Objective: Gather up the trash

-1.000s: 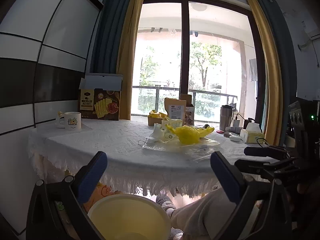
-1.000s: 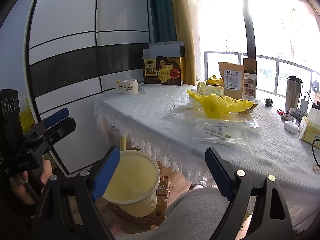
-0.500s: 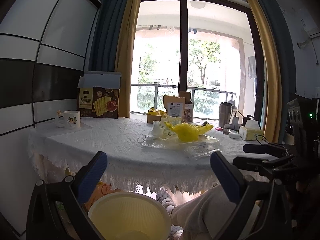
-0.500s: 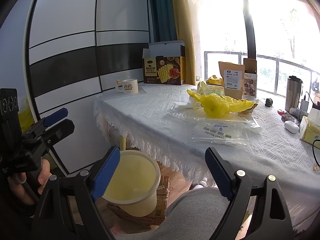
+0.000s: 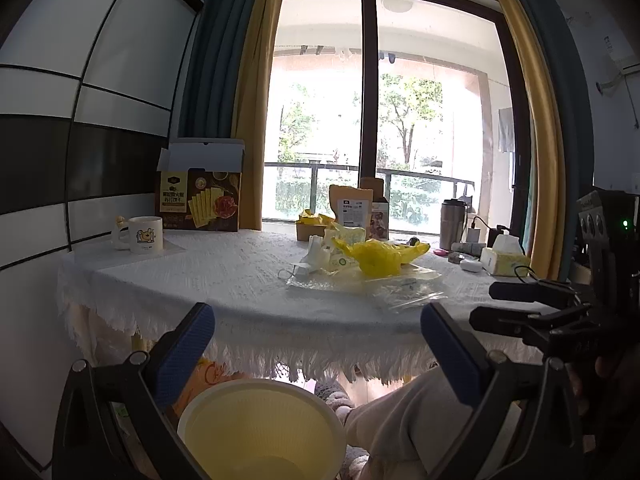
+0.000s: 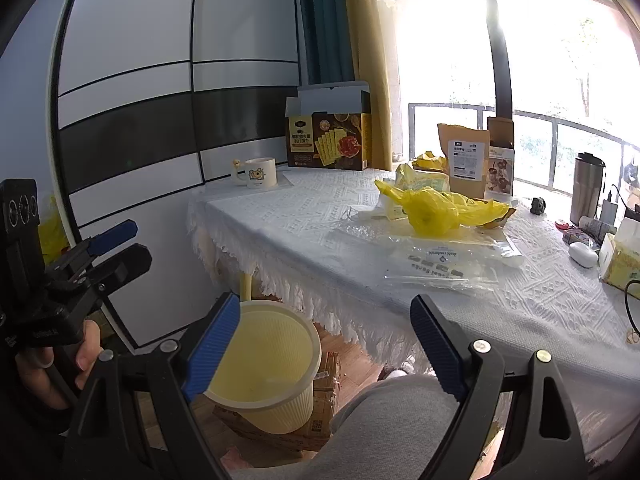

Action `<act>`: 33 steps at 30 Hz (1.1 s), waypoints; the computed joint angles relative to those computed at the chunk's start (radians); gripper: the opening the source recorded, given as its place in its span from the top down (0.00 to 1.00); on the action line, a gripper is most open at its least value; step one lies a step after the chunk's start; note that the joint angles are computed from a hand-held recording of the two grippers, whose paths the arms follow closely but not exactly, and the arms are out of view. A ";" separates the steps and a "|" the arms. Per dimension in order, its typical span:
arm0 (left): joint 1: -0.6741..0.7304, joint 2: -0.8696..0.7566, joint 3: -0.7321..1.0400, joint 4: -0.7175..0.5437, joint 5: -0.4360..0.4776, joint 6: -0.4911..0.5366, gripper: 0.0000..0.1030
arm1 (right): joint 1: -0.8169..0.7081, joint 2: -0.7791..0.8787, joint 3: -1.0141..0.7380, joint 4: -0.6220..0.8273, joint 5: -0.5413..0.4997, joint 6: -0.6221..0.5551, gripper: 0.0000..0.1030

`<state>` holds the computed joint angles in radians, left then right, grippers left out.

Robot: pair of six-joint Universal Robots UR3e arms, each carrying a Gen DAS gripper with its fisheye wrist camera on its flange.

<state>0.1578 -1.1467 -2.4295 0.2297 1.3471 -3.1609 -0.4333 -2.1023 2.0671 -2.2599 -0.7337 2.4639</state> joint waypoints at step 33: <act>0.009 -0.012 0.024 -0.026 -0.006 0.032 0.00 | -0.001 0.000 0.015 -0.010 0.001 0.000 0.17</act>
